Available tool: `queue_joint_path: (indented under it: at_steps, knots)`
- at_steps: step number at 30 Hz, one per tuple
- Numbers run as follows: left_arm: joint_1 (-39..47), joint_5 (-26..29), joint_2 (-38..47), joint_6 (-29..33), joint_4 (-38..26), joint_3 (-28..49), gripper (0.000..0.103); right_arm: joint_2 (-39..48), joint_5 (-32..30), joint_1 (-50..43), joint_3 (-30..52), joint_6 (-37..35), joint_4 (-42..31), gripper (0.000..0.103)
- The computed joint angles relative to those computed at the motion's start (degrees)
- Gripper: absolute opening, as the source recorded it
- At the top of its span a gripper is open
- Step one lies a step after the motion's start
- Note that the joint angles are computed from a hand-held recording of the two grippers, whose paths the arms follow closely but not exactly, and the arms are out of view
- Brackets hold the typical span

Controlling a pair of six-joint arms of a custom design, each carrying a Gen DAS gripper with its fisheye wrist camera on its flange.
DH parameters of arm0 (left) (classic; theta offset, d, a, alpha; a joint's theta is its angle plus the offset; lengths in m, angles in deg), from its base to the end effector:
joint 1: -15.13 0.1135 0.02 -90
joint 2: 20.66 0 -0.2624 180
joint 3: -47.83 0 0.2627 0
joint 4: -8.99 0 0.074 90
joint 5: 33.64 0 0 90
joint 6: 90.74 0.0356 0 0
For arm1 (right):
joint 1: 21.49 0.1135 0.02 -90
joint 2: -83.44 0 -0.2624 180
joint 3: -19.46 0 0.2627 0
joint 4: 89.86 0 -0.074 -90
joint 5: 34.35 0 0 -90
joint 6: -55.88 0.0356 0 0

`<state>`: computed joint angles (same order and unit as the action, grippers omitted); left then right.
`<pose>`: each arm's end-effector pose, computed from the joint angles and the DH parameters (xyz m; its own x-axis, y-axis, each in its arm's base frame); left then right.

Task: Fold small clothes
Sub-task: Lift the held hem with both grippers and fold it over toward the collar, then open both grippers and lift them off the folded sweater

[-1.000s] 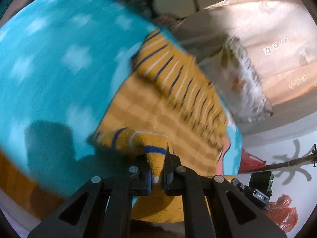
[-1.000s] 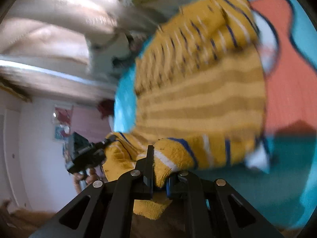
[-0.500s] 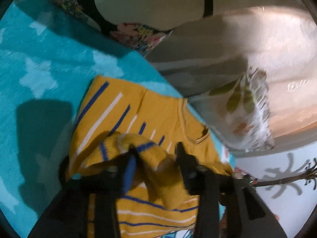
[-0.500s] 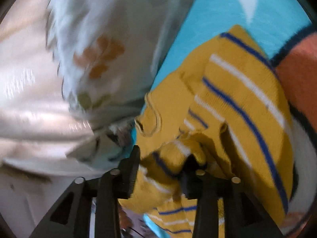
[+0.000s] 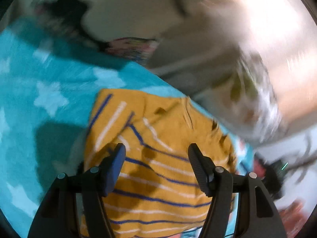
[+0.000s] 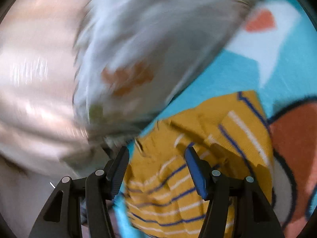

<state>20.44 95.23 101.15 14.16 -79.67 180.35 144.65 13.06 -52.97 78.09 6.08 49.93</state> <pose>0.4379 0.0183 0.2858 -0.9260 0.1150 -0.3596 0.3068 0.7842 -0.5394 0.2084 -0.0994 0.2636 -0.4677 0.8436 -0.2638 0.3441 0.4487 0.8248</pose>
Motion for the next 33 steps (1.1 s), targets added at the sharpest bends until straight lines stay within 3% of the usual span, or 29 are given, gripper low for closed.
queue_joint_path:
  at_steps: [3,5,8,10,15,17,18,20,23,27,29,33]
  knots:
    - [-4.0,-4.9,-3.4,4.5,3.5,-5.1,0.064,2.4,6.5,8.7,4.8,-7.7,-5.8,0.064]
    - [-6.3,-10.1,-3.3,2.9,8.5,-6.9,0.064,7.2,9.1,12.7,7.1,-9.2,-6.3,0.063]
    - [-5.9,-13.1,3.4,-3.4,8.6,-0.2,0.064,15.0,17.1,15.0,10.8,-11.8,-7.0,0.063]
    - [-4.6,-13.8,8.0,-7.0,6.4,5.7,0.064,18.6,20.1,13.7,12.6,-12.5,-7.0,0.051]
    - [-1.2,-8.0,16.0,-9.5,-1.8,18.4,0.064,22.5,19.1,8.5,16.7,-8.4,-6.1,0.050]
    - [-0.4,-6.7,16.6,-10.2,-2.8,19.5,0.064,21.4,19.7,7.1,16.8,-9.0,-6.8,0.051]
    - [0.2,-6.1,16.6,-10.6,-3.4,19.6,0.064,20.3,20.5,6.4,16.5,-9.4,-7.2,0.058]
    - [1.1,-5.8,16.2,-10.1,-4.7,19.8,0.064,17.5,20.8,4.1,15.7,-9.7,-8.8,0.061]
    - [2.2,-6.6,13.3,-7.7,-5.3,17.0,0.064,11.5,17.8,-0.4,13.6,-13.4,-13.5,0.061]
    - [3.7,-7.7,4.2,-4.0,-2.4,4.8,0.065,1.3,15.5,-2.7,9.4,-19.9,-22.6,0.062]
    - [5.9,-6.8,0.4,-1.2,-2.8,-0.5,0.066,-5.4,16.3,-1.5,6.5,-23.0,-28.4,0.062]
    - [7.5,-6.3,-8.3,2.0,-1.1,-13.7,0.066,-15.9,21.0,5.6,-0.1,-22.2,-33.5,0.062]
